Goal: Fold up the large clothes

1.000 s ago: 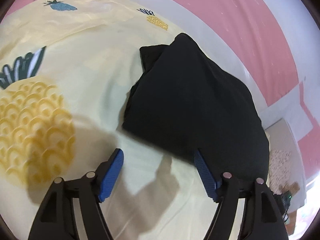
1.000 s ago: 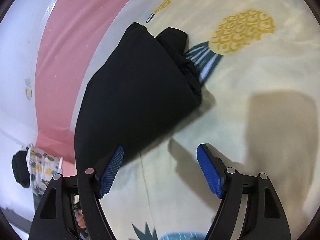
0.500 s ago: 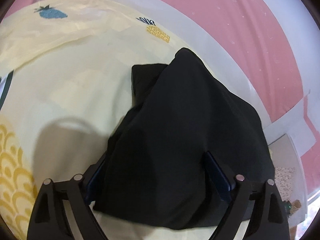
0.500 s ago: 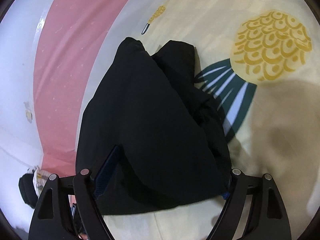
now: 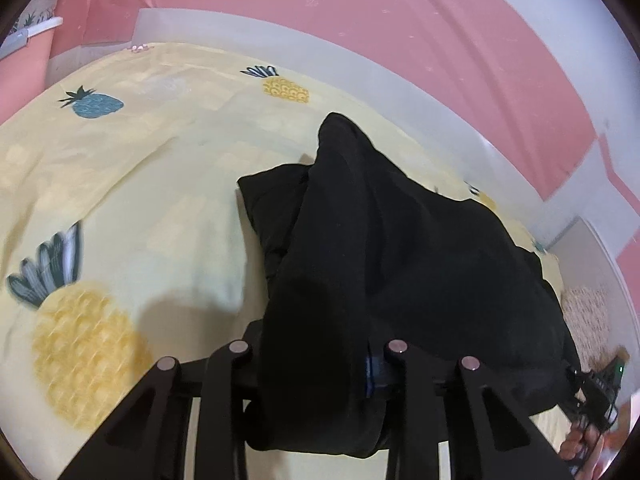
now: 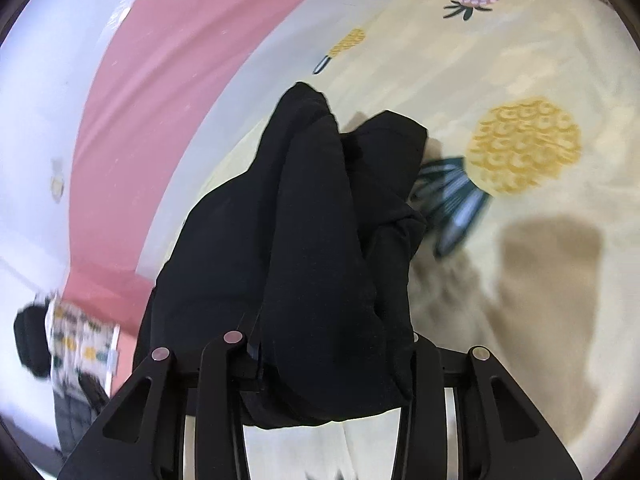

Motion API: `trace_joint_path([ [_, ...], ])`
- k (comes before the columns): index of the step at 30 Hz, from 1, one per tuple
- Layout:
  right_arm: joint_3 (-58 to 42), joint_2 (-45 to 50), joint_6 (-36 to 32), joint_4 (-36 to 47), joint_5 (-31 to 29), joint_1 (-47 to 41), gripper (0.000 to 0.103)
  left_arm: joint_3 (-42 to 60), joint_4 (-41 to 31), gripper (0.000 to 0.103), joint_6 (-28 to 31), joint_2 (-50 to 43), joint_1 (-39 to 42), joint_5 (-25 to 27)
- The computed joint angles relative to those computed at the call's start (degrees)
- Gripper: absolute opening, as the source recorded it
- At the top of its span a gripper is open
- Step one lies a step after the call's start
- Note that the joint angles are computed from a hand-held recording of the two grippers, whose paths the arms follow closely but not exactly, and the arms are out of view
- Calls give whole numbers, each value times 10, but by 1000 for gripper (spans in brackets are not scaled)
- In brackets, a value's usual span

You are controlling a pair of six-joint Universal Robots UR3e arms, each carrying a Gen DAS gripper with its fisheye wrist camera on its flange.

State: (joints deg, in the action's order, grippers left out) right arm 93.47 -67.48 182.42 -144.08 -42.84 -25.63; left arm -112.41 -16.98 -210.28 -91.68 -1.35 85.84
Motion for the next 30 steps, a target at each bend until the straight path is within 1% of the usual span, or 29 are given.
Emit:
trace_joint_path([
  [1,51,-50,-40,29,12,-22,38,-34,2,32,4,33,-2,-5],
  [2,79,-78,-60,44,19,-35,38,-78,0,32,9,82,-4,-12],
  [3,125,-129,-102,85,31,-61,38,-113,-6,32,11,123,-8,-15],
  [4,157,-165,-129,113,37,-79,38,-152,-18,32,11,175,-14,-18],
  [6,233,-273,-228,224,50,-139,38,-211,-54,32,-1,274,-40,-8],
  [7,254,-311,-264,273,52,-161,38,-232,-77,32,-13,318,-58,2],
  [9,294,-418,-380,430,50,-232,38,-261,-118,32,-41,390,-102,31],
  [10,303,-464,-441,518,44,-272,38,-273,-137,32,-64,420,-139,58],
  [12,316,-509,-494,598,34,-312,38,-284,-144,33,-115,431,-216,120],
  [13,323,-525,-514,624,27,-328,39,-289,-145,33,-140,430,-252,146],
  [14,331,-544,-546,661,18,-353,40,-298,-143,33,-159,433,-275,162],
  [15,338,-544,-552,662,16,-359,42,-311,-136,34,-173,436,-290,171],
  [16,343,-535,-541,644,15,-353,43,-321,-128,35,-180,435,-292,170],
  [18,350,-523,-527,624,7,-350,51,-334,-126,39,-180,443,-279,158],
  [19,347,-530,-529,634,2,-353,53,-332,-134,42,-179,445,-274,154],
  [20,342,-543,-544,661,-5,-364,56,-327,-152,46,-182,454,-275,154],
  [21,332,-551,-554,679,-14,-369,61,-319,-179,47,-183,470,-275,153],
  [23,313,-579,-605,742,-29,-401,64,-311,-233,49,-180,515,-271,149],
  [24,302,-599,-631,772,-38,-419,66,-304,-251,50,-188,527,-283,164],
  [25,294,-615,-653,796,-44,-436,66,-293,-258,54,-204,523,-311,195],
  [26,288,-629,-676,819,-49,-455,67,-284,-269,60,-209,528,-323,213],
  [27,283,-642,-691,832,-52,-469,67,-278,-278,63,-210,537,-330,228],
  [28,280,-652,-689,827,-53,-472,67,-273,-285,67,-203,546,-327,231],
  [29,279,-658,-690,822,-52,-474,68,-269,-289,68,-193,550,-320,230],
  [30,275,-665,-692,816,-45,-475,68,-263,-292,68,-171,554,-299,218],
])
